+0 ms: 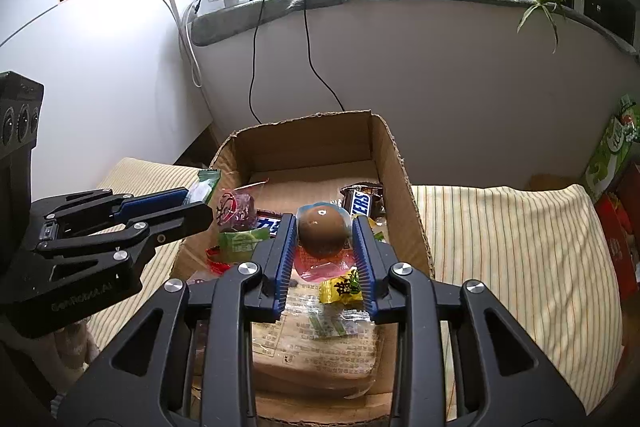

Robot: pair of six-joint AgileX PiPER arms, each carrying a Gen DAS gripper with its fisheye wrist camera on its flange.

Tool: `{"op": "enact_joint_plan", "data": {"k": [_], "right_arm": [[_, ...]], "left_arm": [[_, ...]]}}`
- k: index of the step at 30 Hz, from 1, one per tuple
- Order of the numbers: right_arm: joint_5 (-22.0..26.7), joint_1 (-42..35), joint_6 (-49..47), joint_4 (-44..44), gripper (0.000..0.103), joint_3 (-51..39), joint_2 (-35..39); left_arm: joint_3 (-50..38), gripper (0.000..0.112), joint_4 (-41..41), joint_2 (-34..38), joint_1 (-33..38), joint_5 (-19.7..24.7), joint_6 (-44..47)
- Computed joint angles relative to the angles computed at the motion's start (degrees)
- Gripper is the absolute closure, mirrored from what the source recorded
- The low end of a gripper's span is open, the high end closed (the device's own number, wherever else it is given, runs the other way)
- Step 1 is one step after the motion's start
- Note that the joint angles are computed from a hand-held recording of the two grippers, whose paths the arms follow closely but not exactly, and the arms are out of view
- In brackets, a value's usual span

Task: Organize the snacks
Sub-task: 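Open both grippers to drop the candies into the box, then withdraw both grippers from the box toward the black packet on the bed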

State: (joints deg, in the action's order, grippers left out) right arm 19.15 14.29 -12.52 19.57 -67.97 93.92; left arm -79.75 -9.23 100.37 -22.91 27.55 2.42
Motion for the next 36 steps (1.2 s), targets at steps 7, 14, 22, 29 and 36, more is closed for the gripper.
{"op": "enact_joint_plan", "data": {"k": [7, 14, 22, 29, 36], "right_arm": [[0.0, 0.3, 2.2, -2.3, 0.067, 0.2, -0.3], [-0.5, 0.3, 3.4, -3.2, 0.063, 1.0, -1.0], [-1.5, 0.2, 5.2, -5.0, 0.046, 1.8, -1.7], [-2.6, 0.6, 10.2, -9.3, 0.03, 3.3, -3.8], [-2.6, 1.0, 12.5, -11.0, 0.024, 4.5, -6.2]], "left_arm": [[0.0, 0.089, 1.3, -0.3, -0.6, -0.1, -1.2], [0.3, 0.084, 2.9, -0.6, -1.2, -0.2, -2.6], [1.0, 0.074, 4.0, -1.0, -1.6, -0.6, -3.5], [2.1, 0.071, 4.2, -2.2, -1.8, -0.9, -3.9], [4.7, 0.071, 4.9, -5.0, -1.8, -1.6, -4.9]]}}
